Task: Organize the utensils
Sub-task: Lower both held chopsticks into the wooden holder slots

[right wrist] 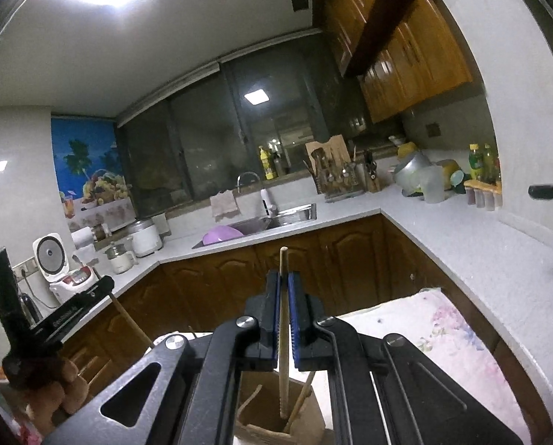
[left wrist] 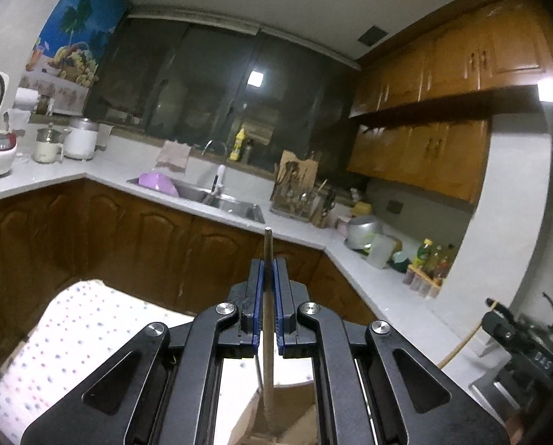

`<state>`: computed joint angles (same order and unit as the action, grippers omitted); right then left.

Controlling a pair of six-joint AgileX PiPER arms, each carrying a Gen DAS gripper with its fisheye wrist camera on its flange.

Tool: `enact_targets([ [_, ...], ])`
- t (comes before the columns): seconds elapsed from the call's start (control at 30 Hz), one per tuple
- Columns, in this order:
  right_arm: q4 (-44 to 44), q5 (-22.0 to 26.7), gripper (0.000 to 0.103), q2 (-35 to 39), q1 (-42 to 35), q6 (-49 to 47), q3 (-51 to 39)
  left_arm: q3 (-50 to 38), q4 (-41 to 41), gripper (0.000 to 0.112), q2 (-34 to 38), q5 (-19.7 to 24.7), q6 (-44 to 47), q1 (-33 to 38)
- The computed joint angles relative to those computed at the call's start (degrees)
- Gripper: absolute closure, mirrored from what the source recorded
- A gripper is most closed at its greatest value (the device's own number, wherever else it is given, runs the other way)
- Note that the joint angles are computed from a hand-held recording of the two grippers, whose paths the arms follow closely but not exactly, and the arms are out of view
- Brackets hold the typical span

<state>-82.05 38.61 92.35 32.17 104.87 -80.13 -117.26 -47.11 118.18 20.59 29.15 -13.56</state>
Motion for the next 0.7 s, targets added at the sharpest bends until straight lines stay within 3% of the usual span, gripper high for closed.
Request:
enact_targets([
  [0.17, -2.0, -2.2, 0.099, 1.7, -1.6, 3.6, 2.1, -0.2, 4.5, 0.108, 3.3, -1.3, -2.2, -1.8],
  [0.37, -2.5, -4.8, 0.099, 3.4, -3.3, 6.5, 4.5, -1.1, 9.7, 0.107, 6.5, 0.8, -5.8, -2.8],
  [0.5, 2.1, -8.4, 0.099, 4.2, -5.2, 2.4, 4.4, 0.5, 9.4, 0.107, 6.4, 2.4, -4.2, -3.1],
  [0.53, 4.3, -9.7, 0.099, 4.5, -5.9, 0.2, 4.2, 2.8, 8.4, 0.107, 5.4, 0.4, -2.4, -3.3],
  [0.7, 7.0, -10.7, 0.099, 4.7, -6.8, -2.1, 4.0, 3.1, 9.4, 0.106, 4.7, 1.7, -2.6, -3.1],
])
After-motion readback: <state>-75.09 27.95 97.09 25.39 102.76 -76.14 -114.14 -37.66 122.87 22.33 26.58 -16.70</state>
